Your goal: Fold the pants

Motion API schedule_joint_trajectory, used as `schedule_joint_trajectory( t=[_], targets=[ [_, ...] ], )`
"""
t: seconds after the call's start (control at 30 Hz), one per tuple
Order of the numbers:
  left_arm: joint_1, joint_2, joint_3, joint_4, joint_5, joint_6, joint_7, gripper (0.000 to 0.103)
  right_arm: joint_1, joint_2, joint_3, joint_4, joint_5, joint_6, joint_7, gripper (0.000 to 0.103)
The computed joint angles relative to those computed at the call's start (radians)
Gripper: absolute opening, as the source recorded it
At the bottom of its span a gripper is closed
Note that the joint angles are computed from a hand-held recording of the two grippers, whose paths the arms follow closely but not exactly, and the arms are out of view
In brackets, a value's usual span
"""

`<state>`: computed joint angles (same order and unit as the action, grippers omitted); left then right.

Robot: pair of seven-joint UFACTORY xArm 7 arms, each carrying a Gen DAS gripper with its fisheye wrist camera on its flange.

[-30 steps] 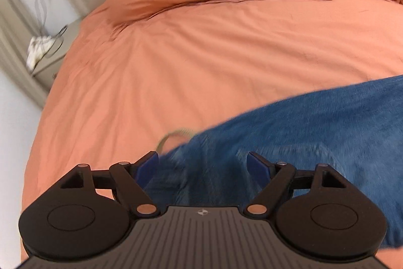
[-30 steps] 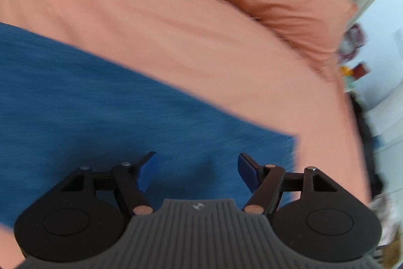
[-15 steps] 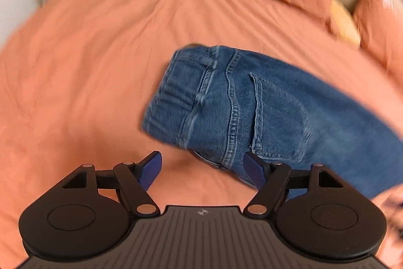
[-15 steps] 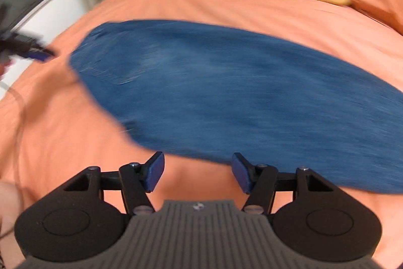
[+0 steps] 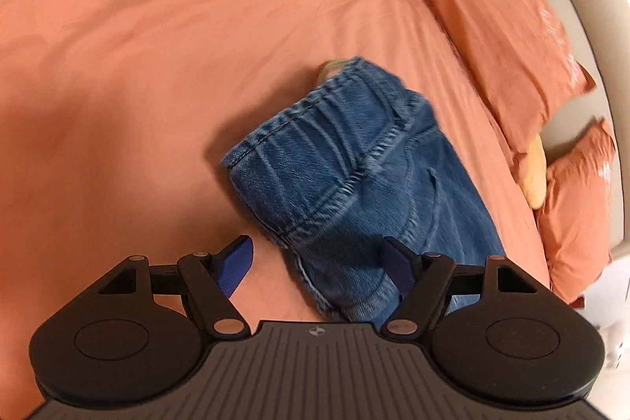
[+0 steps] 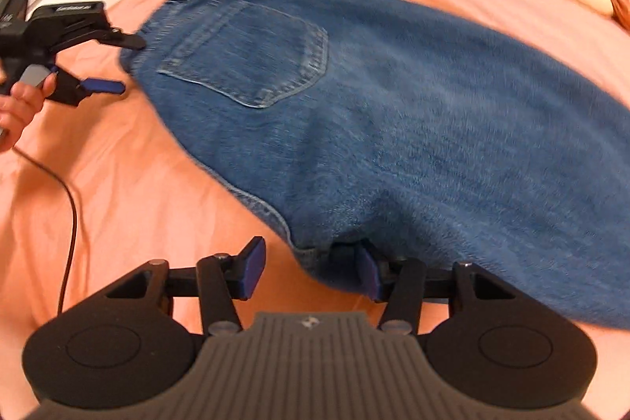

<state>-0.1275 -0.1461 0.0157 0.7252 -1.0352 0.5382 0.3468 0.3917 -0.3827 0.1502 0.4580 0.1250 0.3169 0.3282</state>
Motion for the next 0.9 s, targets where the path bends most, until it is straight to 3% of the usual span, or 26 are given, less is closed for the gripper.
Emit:
schedule_joint_trajectory(
  t=[0.03,0.07,0.13,0.23,0.33,0.43,0.57,0.67,0.73,0.77,0.8,0.83,0.9],
  targets=[
    [-0.003,0.013,0.000,0.005,-0.031,-0.010,0.018,0.073,-0.004,0.031,0.000,0.015,0.003,-0.005,0.008,0.034],
    [-0.024,0.017,0.019,0.008,-0.063,-0.022,0.039,0.063,-0.003,0.039,-0.002,0.017,0.009,-0.001,0.012,0.017],
    [-0.002,0.006,-0.016,0.012,0.000,-0.063,0.020,0.033,-0.002,0.028,-0.001,0.010,0.004,-0.012,0.002,0.012],
    [-0.003,-0.028,-0.029,0.035,0.153,-0.100,-0.038,0.021,0.027,-0.033,-0.017,0.002,0.012,0.014,-0.043,0.009],
    [0.002,-0.028,-0.048,0.067,0.358,-0.105,-0.143,0.020,0.061,-0.078,-0.041,-0.009,0.068,0.047,-0.063,0.007],
    [0.015,0.021,-0.092,0.079,0.634,-0.127,-0.303,0.019,0.069,-0.049,-0.031,-0.035,0.115,0.012,-0.027,0.007],
    [0.003,0.081,-0.100,0.062,0.805,-0.194,-0.433,0.019,0.061,0.027,0.009,-0.078,0.118,-0.102,0.049,0.006],
    [0.000,0.088,-0.110,0.078,0.990,-0.179,-0.536,0.024,0.077,0.008,-0.007,-0.094,0.111,-0.113,0.063,0.006],
    [-0.002,0.082,-0.112,0.100,1.079,-0.134,-0.582,0.034,0.083,-0.021,-0.021,-0.098,0.107,-0.087,0.061,0.007],
    [-0.005,0.074,-0.112,0.107,1.106,-0.113,-0.589,0.037,0.093,-0.043,-0.035,-0.106,0.116,-0.081,0.054,0.017],
    [-0.005,0.061,-0.117,0.113,1.154,-0.091,-0.615,0.048,0.098,-0.068,-0.043,-0.115,0.124,-0.070,0.056,0.031],
    [-0.001,0.043,-0.124,0.111,1.220,-0.079,-0.651,0.063,0.096,-0.104,-0.048,-0.132,0.127,-0.060,0.059,0.036],
    [0.007,-0.001,-0.141,0.089,1.338,-0.087,-0.706,0.074,0.071,-0.177,-0.040,-0.163,0.106,-0.041,0.070,0.037]
  ],
)
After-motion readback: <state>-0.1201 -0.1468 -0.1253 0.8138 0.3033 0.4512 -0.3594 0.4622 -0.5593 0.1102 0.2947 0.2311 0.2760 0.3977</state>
